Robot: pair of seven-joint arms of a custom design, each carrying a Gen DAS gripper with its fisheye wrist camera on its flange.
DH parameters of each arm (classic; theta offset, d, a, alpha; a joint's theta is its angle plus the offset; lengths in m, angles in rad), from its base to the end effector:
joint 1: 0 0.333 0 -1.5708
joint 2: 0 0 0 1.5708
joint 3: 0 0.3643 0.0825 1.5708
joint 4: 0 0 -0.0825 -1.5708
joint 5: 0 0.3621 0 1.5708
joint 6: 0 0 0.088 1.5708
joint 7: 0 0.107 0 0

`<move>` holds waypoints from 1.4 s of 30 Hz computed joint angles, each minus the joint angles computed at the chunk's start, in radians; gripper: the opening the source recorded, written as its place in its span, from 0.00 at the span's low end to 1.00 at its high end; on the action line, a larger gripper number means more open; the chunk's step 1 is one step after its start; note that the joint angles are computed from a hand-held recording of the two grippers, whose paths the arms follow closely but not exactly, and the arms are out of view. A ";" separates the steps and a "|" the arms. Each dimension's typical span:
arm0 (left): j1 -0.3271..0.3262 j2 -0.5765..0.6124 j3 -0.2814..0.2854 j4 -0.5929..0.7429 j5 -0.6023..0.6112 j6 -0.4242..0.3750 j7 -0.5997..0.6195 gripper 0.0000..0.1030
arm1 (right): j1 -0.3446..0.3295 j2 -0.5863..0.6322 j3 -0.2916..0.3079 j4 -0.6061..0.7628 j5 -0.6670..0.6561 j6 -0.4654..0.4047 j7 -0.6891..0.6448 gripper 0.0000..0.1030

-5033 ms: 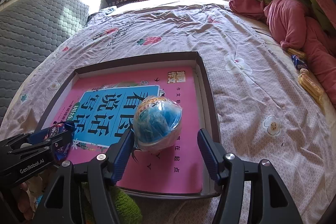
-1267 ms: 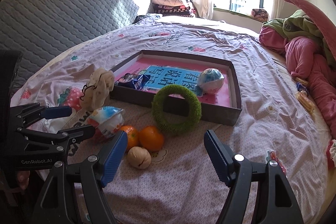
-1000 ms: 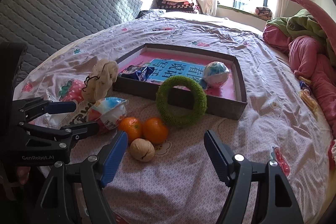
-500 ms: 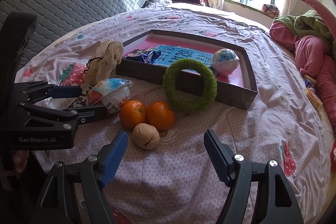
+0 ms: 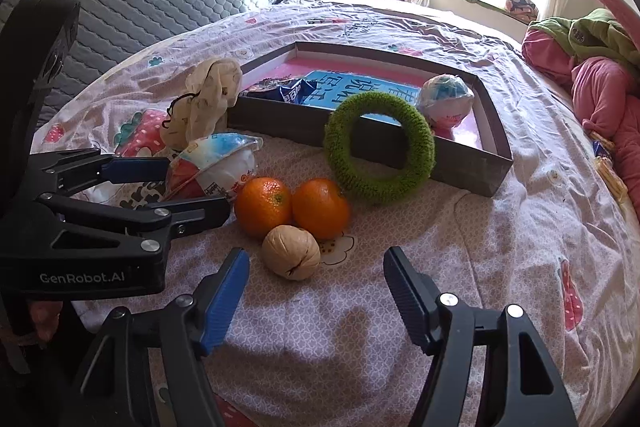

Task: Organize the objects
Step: 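Withdraw both tools from the tray and reach toward the walnut and candy bag, then grasp the red candy bag with the left tool while the right tool grasps the walnut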

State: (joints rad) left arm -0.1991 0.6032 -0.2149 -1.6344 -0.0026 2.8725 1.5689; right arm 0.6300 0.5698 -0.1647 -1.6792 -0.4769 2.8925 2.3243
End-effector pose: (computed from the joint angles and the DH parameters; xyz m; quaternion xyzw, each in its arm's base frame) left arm 0.6947 -0.2660 0.4007 -0.5496 0.7709 -0.2947 0.1296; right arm 0.6282 0.3730 0.3962 -0.7245 0.5967 -0.2155 0.2696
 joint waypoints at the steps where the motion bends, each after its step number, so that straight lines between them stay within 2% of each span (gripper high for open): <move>1: -0.003 0.002 0.004 0.004 0.000 -0.004 -0.005 0.73 | -0.002 0.002 0.002 0.002 0.003 -0.002 -0.002 0.66; 9: -0.006 0.016 0.008 0.030 0.002 -0.023 -0.022 0.72 | -0.017 0.017 0.021 0.015 0.039 0.001 -0.017 0.58; 12: 0.002 0.020 0.001 0.038 -0.006 -0.031 -0.021 0.72 | -0.040 0.025 0.053 0.025 0.073 -0.001 -0.051 0.55; 17: 0.007 0.028 -0.005 0.050 -0.017 -0.038 -0.023 0.71 | -0.041 0.035 0.063 0.035 0.108 0.003 -0.087 0.47; 20: 0.011 0.034 -0.010 0.057 -0.028 -0.039 -0.028 0.70 | -0.061 0.039 0.089 0.037 0.147 0.017 -0.115 0.38; 24: 0.025 0.038 -0.030 0.063 -0.046 -0.044 -0.014 0.60 | -0.064 0.044 0.095 0.038 0.184 0.026 -0.145 0.32; 25: 0.027 0.039 -0.035 0.064 -0.050 -0.046 -0.008 0.56 | -0.060 0.043 0.091 0.037 0.187 0.028 -0.149 0.32; 28: 0.015 0.039 -0.023 0.069 -0.044 -0.048 -0.008 0.56 | -0.062 0.041 0.094 0.029 0.203 0.038 -0.166 0.32; 37: 0.030 0.041 -0.043 0.074 -0.075 -0.053 0.006 0.54 | -0.069 0.037 0.102 0.019 0.252 0.055 -0.199 0.32; 42: 0.035 0.018 -0.051 0.038 -0.081 -0.008 0.026 0.54 | -0.063 0.030 0.092 0.010 0.263 0.065 -0.199 0.32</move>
